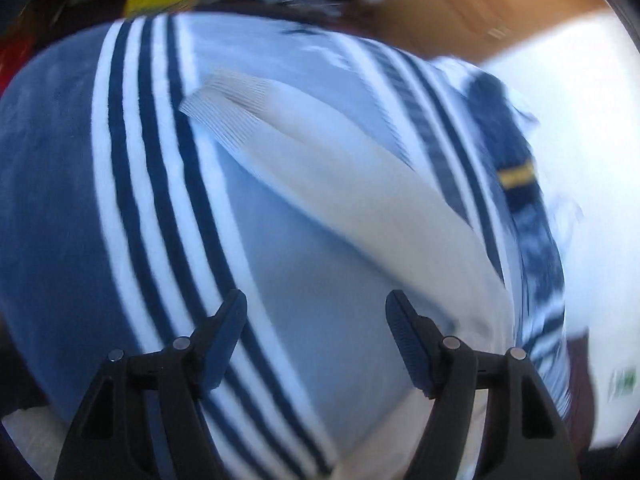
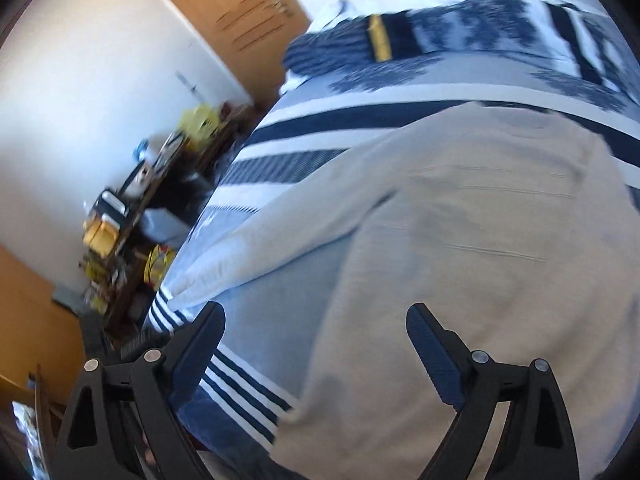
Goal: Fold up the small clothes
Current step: 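Grasp the other ribbed sleeve cuff with the left tool and fold it across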
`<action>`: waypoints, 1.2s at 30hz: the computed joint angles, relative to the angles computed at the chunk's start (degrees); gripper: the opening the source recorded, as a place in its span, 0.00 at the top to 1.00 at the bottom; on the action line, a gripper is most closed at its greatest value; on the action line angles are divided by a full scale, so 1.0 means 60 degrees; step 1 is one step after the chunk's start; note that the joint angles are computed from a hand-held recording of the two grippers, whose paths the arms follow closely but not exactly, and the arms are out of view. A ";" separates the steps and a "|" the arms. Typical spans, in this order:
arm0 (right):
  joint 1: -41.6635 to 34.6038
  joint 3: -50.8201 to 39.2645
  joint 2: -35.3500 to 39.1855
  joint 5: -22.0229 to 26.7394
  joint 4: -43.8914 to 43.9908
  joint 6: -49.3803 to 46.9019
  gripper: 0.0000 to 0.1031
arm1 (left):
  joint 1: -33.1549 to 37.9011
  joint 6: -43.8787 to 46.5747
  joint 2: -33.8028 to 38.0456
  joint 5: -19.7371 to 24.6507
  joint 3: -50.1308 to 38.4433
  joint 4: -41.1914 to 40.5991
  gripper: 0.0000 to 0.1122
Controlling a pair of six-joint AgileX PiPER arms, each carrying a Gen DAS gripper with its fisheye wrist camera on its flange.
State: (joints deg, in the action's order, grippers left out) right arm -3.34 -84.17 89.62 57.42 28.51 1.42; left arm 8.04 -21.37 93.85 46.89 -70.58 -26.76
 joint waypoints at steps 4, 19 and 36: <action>0.0667 -0.1019 0.1521 -0.0066 0.0660 -0.0020 0.08 | 0.0291 -0.1638 0.1769 0.0400 -0.1654 0.1176 0.37; 0.0110 -0.0691 0.2291 -0.0579 0.1184 -0.0392 0.16 | -0.1313 -0.2869 0.1612 -0.1278 -0.2806 0.4718 0.94; -0.5985 0.2965 -0.1667 0.1504 0.3139 -0.3484 0.18 | -0.8729 0.0192 -0.0859 -0.3859 -0.1033 0.6678 0.94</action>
